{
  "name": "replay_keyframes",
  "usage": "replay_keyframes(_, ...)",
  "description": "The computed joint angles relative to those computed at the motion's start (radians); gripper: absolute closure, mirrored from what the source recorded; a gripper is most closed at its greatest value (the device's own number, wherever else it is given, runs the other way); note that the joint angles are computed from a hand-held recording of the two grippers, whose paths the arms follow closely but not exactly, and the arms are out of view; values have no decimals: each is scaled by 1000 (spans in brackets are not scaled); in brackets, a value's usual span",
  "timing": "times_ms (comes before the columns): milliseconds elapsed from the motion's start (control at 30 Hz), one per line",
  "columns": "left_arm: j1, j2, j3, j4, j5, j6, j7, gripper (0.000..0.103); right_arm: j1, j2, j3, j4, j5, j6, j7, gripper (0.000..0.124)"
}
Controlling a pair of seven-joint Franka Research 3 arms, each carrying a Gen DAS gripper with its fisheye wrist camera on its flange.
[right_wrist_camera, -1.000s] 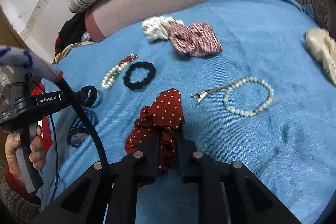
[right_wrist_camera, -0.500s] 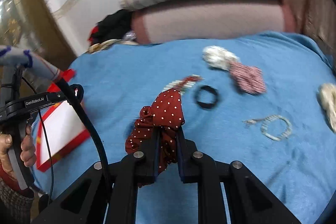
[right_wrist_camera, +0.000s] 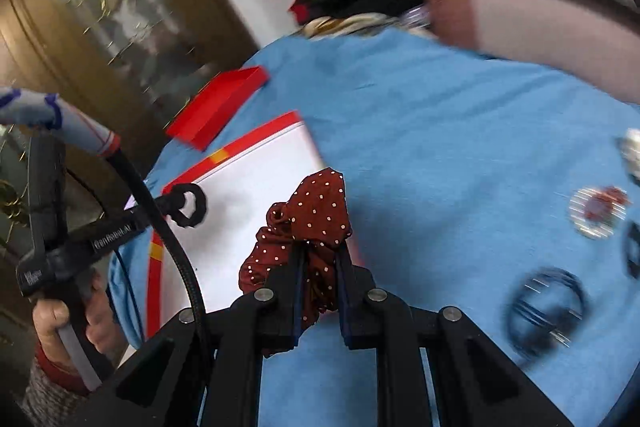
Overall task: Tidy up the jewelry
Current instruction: 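Carry both items into the red-bordered white tray and open both tools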
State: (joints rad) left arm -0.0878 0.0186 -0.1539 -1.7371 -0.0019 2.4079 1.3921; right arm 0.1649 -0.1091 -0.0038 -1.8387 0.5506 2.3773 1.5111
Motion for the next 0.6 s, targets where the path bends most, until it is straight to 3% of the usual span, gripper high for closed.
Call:
replay_keyframes(333, 40, 80, 19, 51, 33, -13, -46, 98, 13, 333, 39, 353, -68, -94, 18, 108)
replay_keyframes(533, 52, 109, 19, 68, 58, -14, -65, 98, 12, 404, 50, 432, -99, -118, 36, 108)
replay_keyframes(600, 53, 115, 19, 71, 70, -14, -73, 98, 17, 396, 48, 422, -117, -112, 48, 101)
